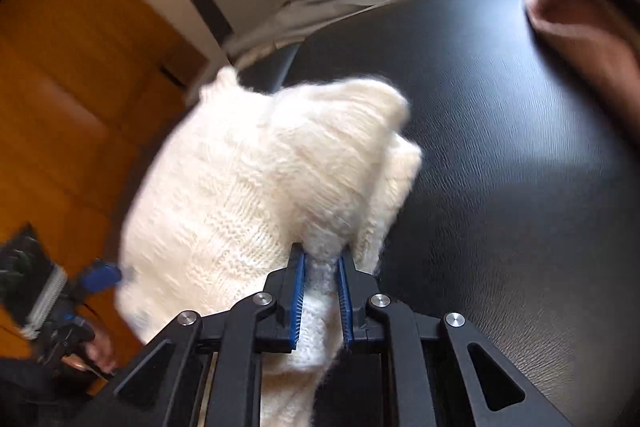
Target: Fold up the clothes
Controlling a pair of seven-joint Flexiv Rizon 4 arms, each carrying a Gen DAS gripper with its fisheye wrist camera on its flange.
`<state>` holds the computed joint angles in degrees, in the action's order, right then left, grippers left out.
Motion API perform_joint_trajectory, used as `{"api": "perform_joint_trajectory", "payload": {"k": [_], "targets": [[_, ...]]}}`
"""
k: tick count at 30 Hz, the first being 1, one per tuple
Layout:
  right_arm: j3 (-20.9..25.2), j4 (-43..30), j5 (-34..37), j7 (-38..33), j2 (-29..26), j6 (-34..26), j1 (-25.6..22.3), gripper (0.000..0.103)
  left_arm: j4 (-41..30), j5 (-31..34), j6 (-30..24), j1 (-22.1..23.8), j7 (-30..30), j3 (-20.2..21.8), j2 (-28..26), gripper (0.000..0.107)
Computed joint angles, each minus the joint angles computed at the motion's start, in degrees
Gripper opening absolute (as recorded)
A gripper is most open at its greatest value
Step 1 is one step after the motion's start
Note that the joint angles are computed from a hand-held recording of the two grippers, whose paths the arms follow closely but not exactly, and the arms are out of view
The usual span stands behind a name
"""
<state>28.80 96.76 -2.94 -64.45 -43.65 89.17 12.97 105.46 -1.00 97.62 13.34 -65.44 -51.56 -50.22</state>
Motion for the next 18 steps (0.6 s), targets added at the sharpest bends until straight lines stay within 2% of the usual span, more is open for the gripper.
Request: {"api": "perform_joint_trajectory", "payload": {"k": [1, 2, 5, 7, 8, 9, 10, 11, 12, 14, 18], "targets": [[2.32, 0.05, 0.6, -1.03, -1.11, 1.47, -1.84, 0.015, -0.58, 1.89, -0.95, -0.83, -2.58, 0.74, 0.3, 0.051], [3.54, -0.07, 0.43, -1.63, -1.7, 1.68, -2.9, 0.015, -1.3, 1.52, -1.04, -1.99, -1.42, 0.92, 0.06, 0.051], [6.54, -0.4, -0.21, -3.18, -3.32, 2.15, -5.5, 0.015, -3.23, -0.43, -4.44, -9.05, 2.95, 6.26, 2.5, 0.051], [8.22, -0.39, -0.59, -4.03, -4.39, 2.98, -6.92, 0.016, -6.01, -1.74, -9.04, -15.69, 4.5, 12.92, 3.53, 0.051], [9.23, -0.6, -0.94, -4.54, -5.21, 3.4, -7.9, 0.018, -7.01, -0.83, -8.07, -19.07, 3.47, 16.73, 3.64, 0.05], [9.44, -0.59, -1.05, -4.38, -5.55, 3.78, -8.3, 0.02, -7.08, -2.06, -6.76, -21.14, 4.31, 18.67, 3.87, 0.051], [8.04, 0.18, -0.95, -3.41, -4.43, 3.75, -7.65, 0.025, -7.25, -2.41, -5.66, -22.72, 4.53, 20.17, 3.95, 0.051], [6.61, 0.94, -0.85, -2.44, -3.32, 3.69, -6.96, 0.042, -7.32, -2.94, -5.33, -23.73, 4.93, 21.25, 4.25, 0.051], [5.17, 1.7, -0.75, -1.49, -2.22, 3.6, -6.24, 0.048, -7.38, -3.44, -5.07, -24.69, 5.31, 22.29, 4.56, 0.051], [2.37, 2.95, 0.17, -0.79, 0.34, 3.1, -4.53, 0.048, -6.57, -4.36, -4.66, -24.69, 6.05, 22.35, 5.28, 0.051], [-11.91, 7.53, -4.32, 4.07, 8.92, 3.28, 6.13, 0.048, -3.6, -4.65, -1.84, -22.73, 6.9, 20.43, 7.01, 0.052]]}}
